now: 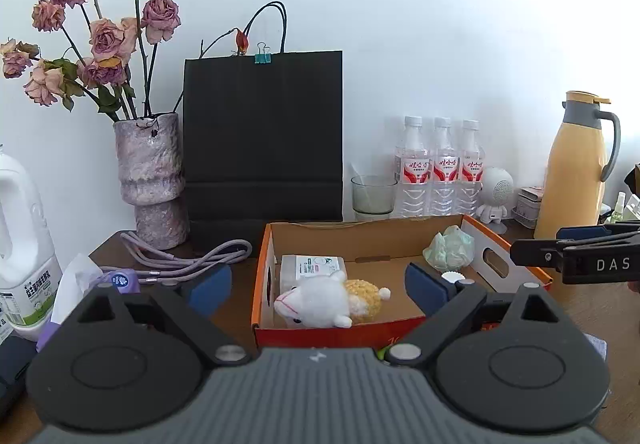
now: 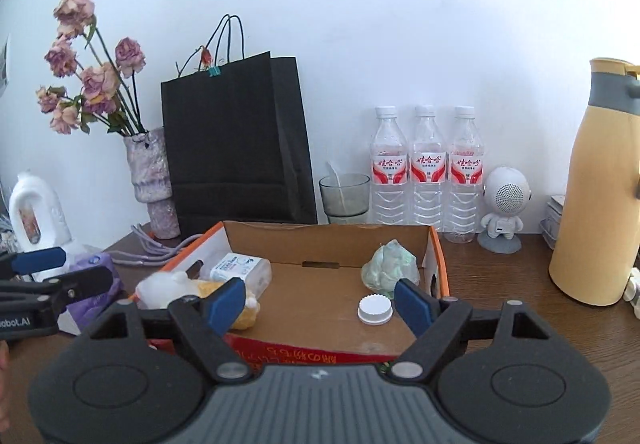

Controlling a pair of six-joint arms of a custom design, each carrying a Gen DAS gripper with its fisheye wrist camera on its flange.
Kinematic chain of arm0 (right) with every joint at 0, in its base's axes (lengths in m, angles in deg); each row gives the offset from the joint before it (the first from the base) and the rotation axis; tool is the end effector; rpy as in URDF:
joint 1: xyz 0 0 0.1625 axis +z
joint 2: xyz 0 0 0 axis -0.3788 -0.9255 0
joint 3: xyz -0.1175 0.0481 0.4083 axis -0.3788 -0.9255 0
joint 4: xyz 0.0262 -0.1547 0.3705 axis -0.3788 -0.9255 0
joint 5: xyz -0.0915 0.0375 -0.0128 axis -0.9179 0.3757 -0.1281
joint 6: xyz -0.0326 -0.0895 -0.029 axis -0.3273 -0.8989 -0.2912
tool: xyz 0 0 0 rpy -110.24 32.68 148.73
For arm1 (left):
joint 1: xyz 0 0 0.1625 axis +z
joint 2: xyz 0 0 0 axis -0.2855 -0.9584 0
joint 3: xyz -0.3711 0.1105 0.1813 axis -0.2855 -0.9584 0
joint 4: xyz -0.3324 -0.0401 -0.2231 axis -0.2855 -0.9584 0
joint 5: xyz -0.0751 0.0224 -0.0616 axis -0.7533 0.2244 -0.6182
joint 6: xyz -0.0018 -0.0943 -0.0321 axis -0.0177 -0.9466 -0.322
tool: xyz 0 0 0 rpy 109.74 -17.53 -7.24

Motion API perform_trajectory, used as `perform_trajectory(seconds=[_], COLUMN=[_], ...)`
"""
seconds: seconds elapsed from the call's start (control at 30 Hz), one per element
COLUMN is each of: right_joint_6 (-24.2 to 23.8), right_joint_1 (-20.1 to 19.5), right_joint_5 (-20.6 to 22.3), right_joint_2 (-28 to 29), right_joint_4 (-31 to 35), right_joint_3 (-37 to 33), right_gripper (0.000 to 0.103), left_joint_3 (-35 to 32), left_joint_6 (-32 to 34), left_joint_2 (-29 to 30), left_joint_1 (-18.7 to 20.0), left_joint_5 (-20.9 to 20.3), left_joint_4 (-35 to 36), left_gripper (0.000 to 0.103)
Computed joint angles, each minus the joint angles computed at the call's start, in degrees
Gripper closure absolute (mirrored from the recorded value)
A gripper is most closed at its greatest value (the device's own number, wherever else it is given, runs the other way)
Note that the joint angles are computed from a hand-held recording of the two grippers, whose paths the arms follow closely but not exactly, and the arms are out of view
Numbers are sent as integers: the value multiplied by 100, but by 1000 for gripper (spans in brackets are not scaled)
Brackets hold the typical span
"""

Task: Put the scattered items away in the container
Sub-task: 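Withdraw both tools from the box back over the table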

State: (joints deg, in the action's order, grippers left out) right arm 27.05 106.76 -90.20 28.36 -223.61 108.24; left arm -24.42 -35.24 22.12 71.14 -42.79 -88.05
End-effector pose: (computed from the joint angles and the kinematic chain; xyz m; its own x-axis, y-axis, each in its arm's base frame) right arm 0.0330 -0.7385 0.3302 -0.7538 0.2024 0.6251 -0.5320 0.3703 -0.7614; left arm -0.3679 -0.8139 -0.0034 -0.5917 0.5066 -0.6271 0.7996 0.2694 -0.5367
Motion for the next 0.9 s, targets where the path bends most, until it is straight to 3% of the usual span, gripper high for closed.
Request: perform_trajectory(seconds=[0.1,0.17,0.27,0.33,0.43,0.5,0.63,0.73,0.83,0.9], right_joint_6=[-146,-97,584,789,674,667,721,669,665,582], right_joint_1=[45,82,33,-41,24,27,0,-23,-30,-44], right_joint_5=[-93,-169,161,415,1,-59,-293,-635,-879,-937], right_joint_2=[29,-74,-502,-800,-877,-932,-907,-743,-574,-499], right_joint_4=[-218,-425,-1115,-1433,-2088,-2333,-2160,-1806,-1563,-1383], right_joint_3=[85,353,1398,2211,3073,3571,3822,3463,3043,2792], right_gripper=[22,22,22,22,22,21,22,35,42,45], left_joint_3=[420,985,2231,3237,4483,4974,4863,4288,3699,3145], left_joint_6=[-29,-108,-392,-601,-969,-1166,-1276,-1366,-1151,-940], left_joint_2=[-188,-447,-1013,-1425,-1956,-2192,-2225,-2021,-1810,-1607], left_joint_1=[-16,-63,-150,-152,-162,-161,-91,-7,122,224], left_joint_5=[29,282,813,797,791,809,917,933,592,387], left_joint_4=[-274,-563,-976,-1533,-1990,-1979,-1523,-1128,-799,-443], left_gripper=[4,3,0,0,0,0,1,3,5,12])
